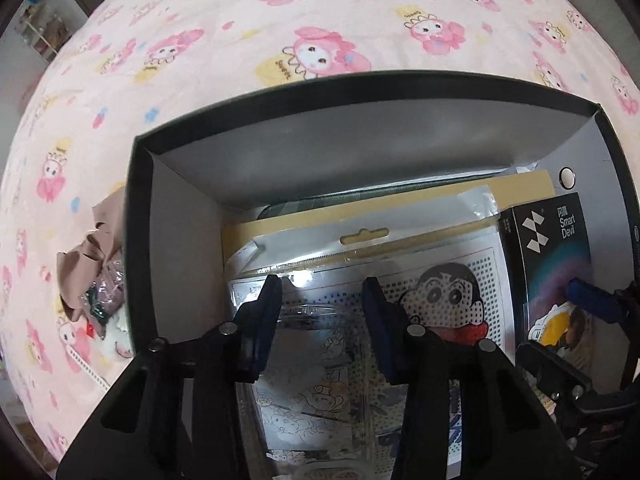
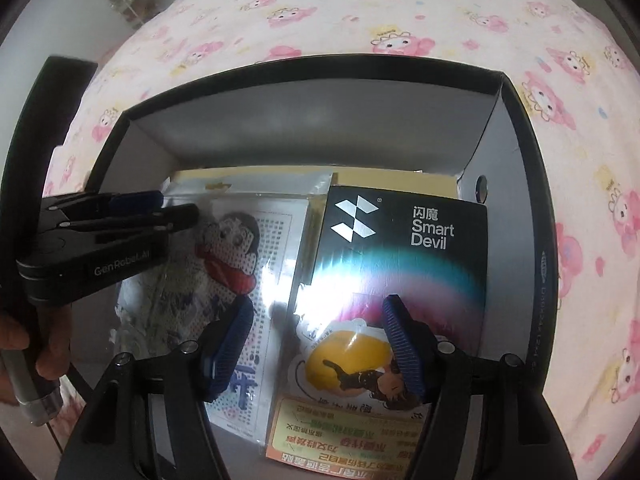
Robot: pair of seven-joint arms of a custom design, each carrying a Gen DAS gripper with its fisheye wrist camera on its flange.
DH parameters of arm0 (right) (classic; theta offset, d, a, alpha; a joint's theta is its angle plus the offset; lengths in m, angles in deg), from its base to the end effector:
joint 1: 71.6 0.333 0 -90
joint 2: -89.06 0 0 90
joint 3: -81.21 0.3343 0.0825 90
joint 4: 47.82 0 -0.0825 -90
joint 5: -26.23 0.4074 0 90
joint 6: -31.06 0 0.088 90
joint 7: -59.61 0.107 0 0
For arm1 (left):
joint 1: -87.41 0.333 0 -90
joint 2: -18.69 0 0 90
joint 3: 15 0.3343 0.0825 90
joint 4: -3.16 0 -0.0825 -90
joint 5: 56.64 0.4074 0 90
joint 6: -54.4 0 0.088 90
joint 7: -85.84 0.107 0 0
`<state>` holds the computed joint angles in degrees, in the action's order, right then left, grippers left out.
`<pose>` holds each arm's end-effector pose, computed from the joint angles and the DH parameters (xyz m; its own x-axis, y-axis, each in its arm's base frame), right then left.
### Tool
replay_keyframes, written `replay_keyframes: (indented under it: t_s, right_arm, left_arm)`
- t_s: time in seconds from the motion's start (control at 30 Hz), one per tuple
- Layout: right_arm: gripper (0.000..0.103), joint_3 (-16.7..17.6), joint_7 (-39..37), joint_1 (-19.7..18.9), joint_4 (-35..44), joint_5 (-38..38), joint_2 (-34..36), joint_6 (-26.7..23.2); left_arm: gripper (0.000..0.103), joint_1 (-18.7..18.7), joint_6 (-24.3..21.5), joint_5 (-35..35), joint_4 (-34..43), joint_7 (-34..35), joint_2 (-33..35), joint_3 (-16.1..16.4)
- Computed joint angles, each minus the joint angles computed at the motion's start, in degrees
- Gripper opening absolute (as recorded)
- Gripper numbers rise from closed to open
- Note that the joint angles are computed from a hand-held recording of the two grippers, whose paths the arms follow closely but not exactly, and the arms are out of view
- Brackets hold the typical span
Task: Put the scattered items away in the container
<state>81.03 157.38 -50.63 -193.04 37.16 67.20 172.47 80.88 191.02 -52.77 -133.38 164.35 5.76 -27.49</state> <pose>0.4251 0.1609 0.4444 0.1226 -0.9724 -0.1983 -0.9597 -0.0652 -0.2735 0.4731 -0.1647 0.4334 -0.1673 -0.9841 -0.0591 -0.9564 0.1766 -0.2325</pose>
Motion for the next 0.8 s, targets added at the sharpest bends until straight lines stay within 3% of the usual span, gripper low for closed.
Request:
replay_keyframes:
  t_s: [0.1,0.2,0.33,0.43,0.53,0.67,0.8]
  right_arm:
    - [0.064,0.63,1.06,-0.41,-0.43,-1.41,-0.61,1.13]
    - [0.064,0.73,1.6,-0.32,-0.14,-1.93,-0.31,0.56]
    - [0.064,-0.05,1.0,0.13,1.05,-0.92,1.33,-0.94]
    - [0.064,0.37,0.87,-0.1,0.95,-0.79,1.13,-0.99]
    - [0.064,0.46,0.8,0.01,0.86,-0.55,0.94,-0.82]
    - [0.064,0.76,1.35,-0.09,1.1,-0.73,1.11,-1.04]
    - [0.064,1.03,2.45,-0.72,0.3,-1.41,0.59,0.65]
  left_arm:
    - [0.047,-1.61,4.24,-3.22,-2.99,3.63,-3.11,0.38]
    - [0.045,-2.91,4.71,-5.7,-4.52,6.95,-4.5,0.13]
    - [0.045,-0.23,2.57,2.4,-3.46,1.0,-1.8,-3.06]
    - [0.046,0.58,0.1,6.56,-2.36,-3.44,-0.97,-3.33]
    - [0.047,0.04,0.28,5.73,-2.65,-2.69,-0.76,-1.63]
    - [0.046,-0.22,1.69,6.83,-3.59,-3.49,-1.04,-1.78]
    - [0.047,-2.18,5.42,-4.6,-6.18,2.74,-3.69,1.86]
